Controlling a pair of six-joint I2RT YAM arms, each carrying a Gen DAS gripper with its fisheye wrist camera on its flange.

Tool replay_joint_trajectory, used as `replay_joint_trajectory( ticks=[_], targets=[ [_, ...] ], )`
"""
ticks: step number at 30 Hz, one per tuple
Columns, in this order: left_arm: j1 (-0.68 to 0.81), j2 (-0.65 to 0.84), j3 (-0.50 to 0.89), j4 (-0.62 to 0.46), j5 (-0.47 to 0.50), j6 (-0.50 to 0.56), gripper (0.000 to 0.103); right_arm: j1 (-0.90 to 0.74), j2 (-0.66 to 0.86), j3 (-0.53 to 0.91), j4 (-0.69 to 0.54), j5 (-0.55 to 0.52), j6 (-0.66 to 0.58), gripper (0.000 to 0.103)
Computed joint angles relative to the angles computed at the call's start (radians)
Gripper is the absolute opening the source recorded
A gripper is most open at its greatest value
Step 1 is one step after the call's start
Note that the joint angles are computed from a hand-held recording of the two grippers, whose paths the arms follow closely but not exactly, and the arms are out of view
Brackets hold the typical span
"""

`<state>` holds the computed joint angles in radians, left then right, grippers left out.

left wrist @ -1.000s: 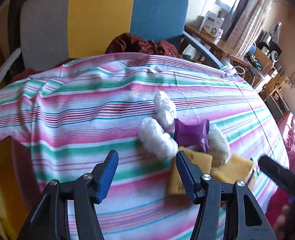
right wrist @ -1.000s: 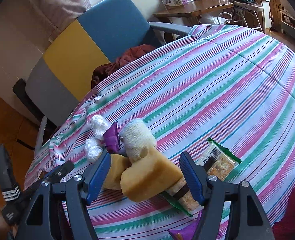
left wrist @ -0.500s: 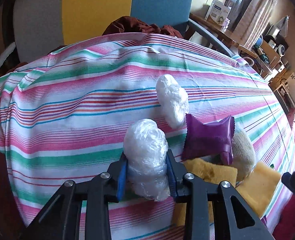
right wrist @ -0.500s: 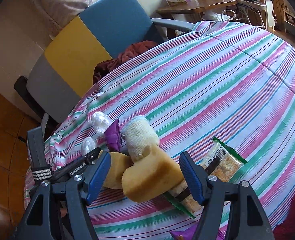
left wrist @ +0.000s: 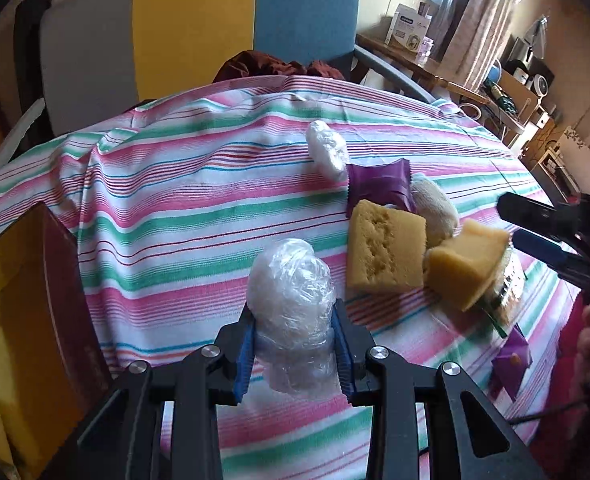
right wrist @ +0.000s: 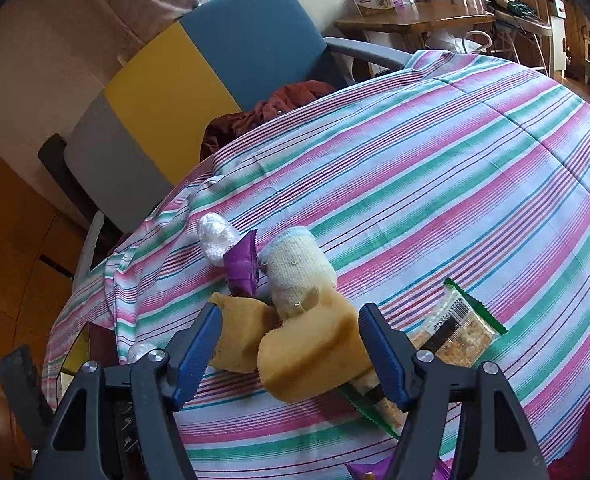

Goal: Organize objects
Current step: 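Grasp a large yellow sponge with the right gripper while the left gripper lifts the white ball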

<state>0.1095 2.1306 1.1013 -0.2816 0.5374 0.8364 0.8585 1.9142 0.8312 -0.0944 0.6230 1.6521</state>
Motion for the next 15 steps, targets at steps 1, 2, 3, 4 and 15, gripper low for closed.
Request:
replay_joint_trajectory(
  ticks=[1, 2, 3, 4, 15],
  targets=[
    [0.015, -0.02, -0.012, -0.012, 0.014, 0.021, 0.034, 0.0, 0.004, 0.007, -0.004, 0.001, -0.005, 0.072],
    [0.037, -0.039, -0.023, -0.029, 0.032, 0.047, 0.034, 0.001, 0.006, 0.013, -0.02, 0.007, 0.002, 0.072],
    [0.059, -0.058, -0.035, -0.046, 0.049, 0.071, 0.034, 0.002, 0.007, 0.018, -0.048, 0.018, 0.022, 0.072],
    [0.08, -0.071, -0.039, -0.067, 0.065, 0.094, 0.034, 0.002, 0.003, 0.016, -0.071, 0.027, 0.046, 0.072],
    [0.292, -0.075, 0.012, -0.299, 0.137, 0.324, 0.035, -0.06, 0.068, 0.046, -0.015, -0.099, -0.088, 0.086]
  ],
)
